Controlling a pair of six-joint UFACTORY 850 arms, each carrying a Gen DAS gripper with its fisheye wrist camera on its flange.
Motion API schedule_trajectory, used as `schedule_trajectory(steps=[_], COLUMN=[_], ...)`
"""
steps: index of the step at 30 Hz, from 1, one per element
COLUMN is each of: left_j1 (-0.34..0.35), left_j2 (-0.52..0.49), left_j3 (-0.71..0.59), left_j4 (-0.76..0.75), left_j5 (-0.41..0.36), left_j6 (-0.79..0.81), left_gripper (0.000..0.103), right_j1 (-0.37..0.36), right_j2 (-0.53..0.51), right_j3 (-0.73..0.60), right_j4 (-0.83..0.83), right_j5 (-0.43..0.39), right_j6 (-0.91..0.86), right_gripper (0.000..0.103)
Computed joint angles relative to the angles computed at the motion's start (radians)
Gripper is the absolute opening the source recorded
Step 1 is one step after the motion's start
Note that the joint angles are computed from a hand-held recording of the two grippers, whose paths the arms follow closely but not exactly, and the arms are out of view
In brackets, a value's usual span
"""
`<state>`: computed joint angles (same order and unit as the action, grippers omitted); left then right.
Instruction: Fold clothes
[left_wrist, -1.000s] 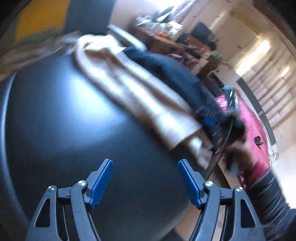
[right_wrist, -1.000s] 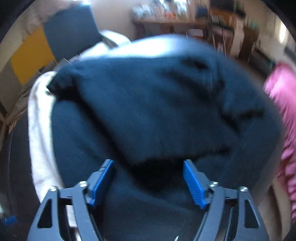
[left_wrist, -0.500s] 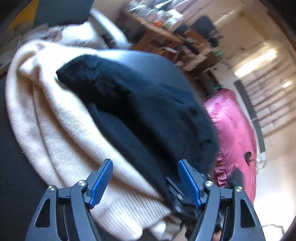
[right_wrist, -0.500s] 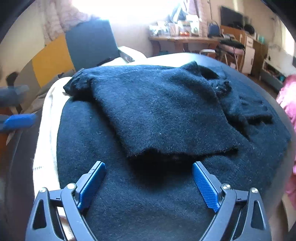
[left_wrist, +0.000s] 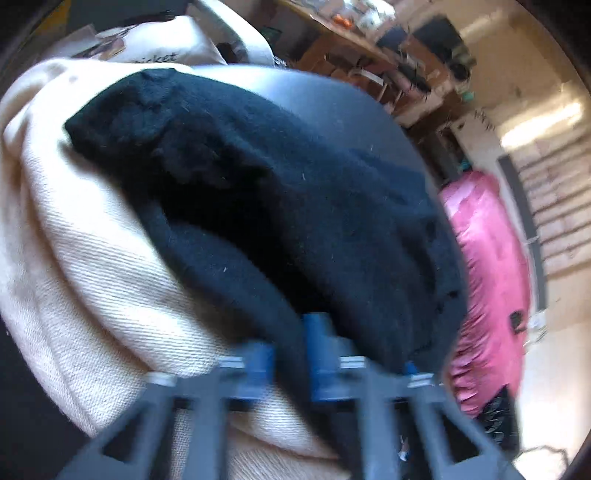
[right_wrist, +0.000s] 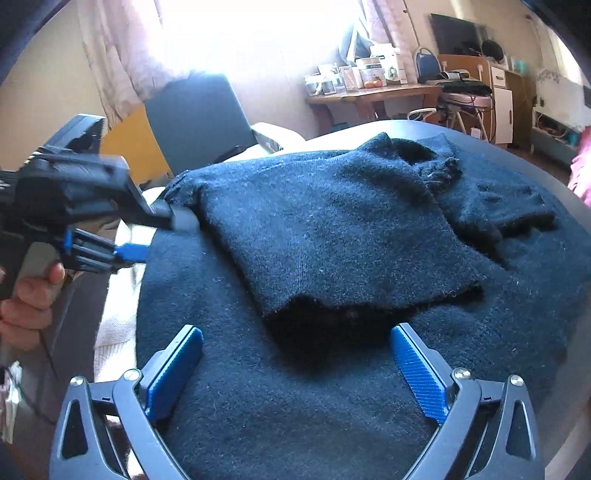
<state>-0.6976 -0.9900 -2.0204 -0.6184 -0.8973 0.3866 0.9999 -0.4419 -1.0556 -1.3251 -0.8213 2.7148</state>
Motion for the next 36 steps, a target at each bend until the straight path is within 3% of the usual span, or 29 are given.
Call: schedule_trajectory(steps=[4,7,9,11,13,15,18,20,24,26,27,31,36], left_j1=[0.011,0.046,0.064,0.072,0.078,0.080,0.066,0.055,0.063,0.075,0.077,0.086,0.068], left_j2=[0.045,0.119,0.160,0.193,0.223,0.234,0.237,0.215,0.163,0.146,0.133,0.076,0.055], left_j3=[0.091,0.206,0.259,0.304,0.349,0.360,0.380,0.354,0.339,0.338,0.329,0.271,0.236], left_j4=[-0.101,-0.321,-0.422,-0.480,-0.532,-0.568,-0.572,-0.537,-0.533,-0.545,-0.542,-0.556,-0.500], left_j5=[0.057,0.096,0.089,0.085,0.078,0.068,0.080,0.086,0.044,0.019,0.014,-0.030,0.025], left_j6=[0.071,0.281,0.403,0.482,0.553,0.601,0.654,0.626,0.577,0.561,0.542,0.479,0.440], left_gripper=[0.003,0.003,0.002,0.002,0.002,0.002,0.002,0.002,0.002,0.008,0.015,0.022,0.022], right_j1=[0.002,-0.005,-0.003,-0.005,-0.033,-0.094,-0.205,-0.254,-0.273,-0.270,-0.264,-0.212,-0.212], right_j2=[0.004,0.024,0.048,0.082,0.122,0.150,0.158,0.146,0.105,0.108,0.115,0.097,0.011], right_j3=[0.010,0.012,0.018,0.036,0.072,0.103,0.123,0.119,0.067,0.059,0.063,0.018,-0.120], right_j4=[-0.021,0.020,0.058,0.080,0.090,0.115,0.168,0.203,0.240,0.225,0.189,0.094,0.183], right_j5=[-0.001,0.021,-0.035,-0.143,-0.178,-0.131,0.027,0.115,0.123,0.144,0.151,0.110,0.083], right_j6=[0.029,-0.007,-0.027,-0.032,-0.026,-0.055,-0.162,-0.229,-0.332,-0.332,-0.296,-0.272,-0.519], right_gripper=[0.103,0.102,0.102,0.102,0.103,0.103,0.103,0.103,0.103,0.103,0.103,0.103,0.103])
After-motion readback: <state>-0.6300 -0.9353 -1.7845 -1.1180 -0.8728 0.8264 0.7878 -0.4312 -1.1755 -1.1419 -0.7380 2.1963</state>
